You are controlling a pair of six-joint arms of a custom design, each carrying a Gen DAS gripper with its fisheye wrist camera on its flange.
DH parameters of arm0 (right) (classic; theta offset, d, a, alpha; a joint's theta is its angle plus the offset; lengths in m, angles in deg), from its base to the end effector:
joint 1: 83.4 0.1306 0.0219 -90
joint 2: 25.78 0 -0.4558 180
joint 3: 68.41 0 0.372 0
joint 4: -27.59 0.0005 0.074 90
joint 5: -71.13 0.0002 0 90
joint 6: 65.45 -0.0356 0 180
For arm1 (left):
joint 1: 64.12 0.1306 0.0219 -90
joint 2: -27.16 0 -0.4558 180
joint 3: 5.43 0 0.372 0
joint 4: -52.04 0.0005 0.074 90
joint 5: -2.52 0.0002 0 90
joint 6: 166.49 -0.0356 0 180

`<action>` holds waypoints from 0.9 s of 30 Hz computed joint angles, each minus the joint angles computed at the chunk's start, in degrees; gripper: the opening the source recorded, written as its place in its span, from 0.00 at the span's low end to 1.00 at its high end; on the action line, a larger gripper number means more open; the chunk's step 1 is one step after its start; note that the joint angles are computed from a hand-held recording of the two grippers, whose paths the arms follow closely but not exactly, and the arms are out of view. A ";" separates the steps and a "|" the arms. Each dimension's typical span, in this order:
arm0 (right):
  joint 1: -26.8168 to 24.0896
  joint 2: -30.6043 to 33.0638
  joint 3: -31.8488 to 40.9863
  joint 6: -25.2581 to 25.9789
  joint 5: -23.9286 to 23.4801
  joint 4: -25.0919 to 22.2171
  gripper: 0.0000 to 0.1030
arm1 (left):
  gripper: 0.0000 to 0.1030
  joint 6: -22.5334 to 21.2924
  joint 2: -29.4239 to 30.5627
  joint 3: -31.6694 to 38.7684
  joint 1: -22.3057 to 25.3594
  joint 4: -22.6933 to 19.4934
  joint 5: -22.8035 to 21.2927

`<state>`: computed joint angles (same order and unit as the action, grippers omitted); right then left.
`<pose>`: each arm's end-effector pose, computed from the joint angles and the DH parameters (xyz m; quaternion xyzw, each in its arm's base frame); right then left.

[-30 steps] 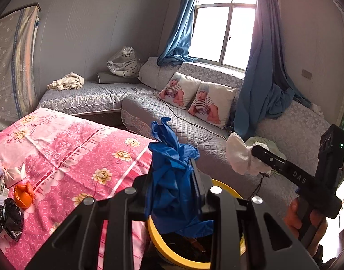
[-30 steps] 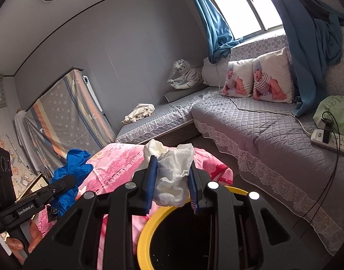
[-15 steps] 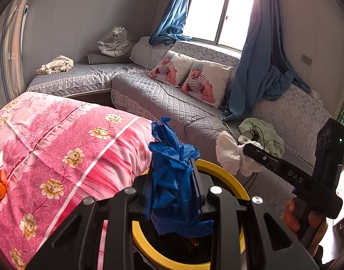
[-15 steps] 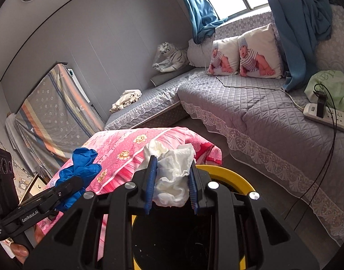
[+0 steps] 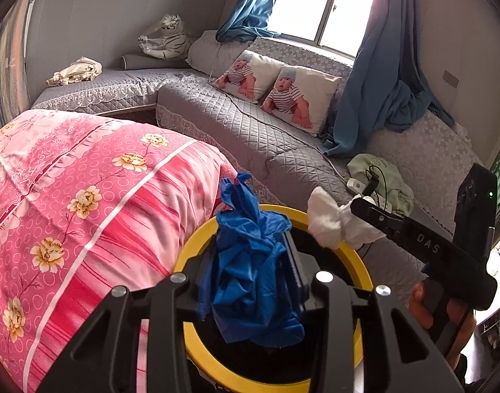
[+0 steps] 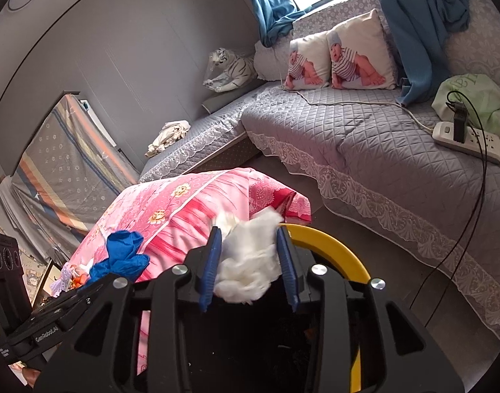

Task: Collect trash
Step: 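Open both tools to drop the gloves and tissue into the bin, then move both tools back to the bed toward the remaining black bag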

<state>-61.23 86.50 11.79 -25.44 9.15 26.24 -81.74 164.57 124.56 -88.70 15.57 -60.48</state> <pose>0.5601 0.2096 0.2966 0.3167 0.8018 0.0985 0.4971 0.7228 -0.3489 0.3176 0.3186 0.8410 -0.2757 0.3393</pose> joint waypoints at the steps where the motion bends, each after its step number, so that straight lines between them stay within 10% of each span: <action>1: -0.06 -0.05 -0.21 -0.36 0.22 0.27 0.43 | 0.44 0.43 0.03 -0.02 0.11 0.14 0.09; 3: -0.25 -0.16 -0.58 -0.85 0.29 0.40 0.46 | 0.58 1.77 -0.04 -0.30 0.41 0.76 0.00; 27: 2.36 3.07 10.53 10.63 -4.07 2.02 0.56 | 0.73 9.06 -8.15 -8.33 8.85 15.03 -8.07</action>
<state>-58.87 89.58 22.33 -14.81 5.08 28.27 -72.67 156.42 116.22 -79.85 30.60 -68.55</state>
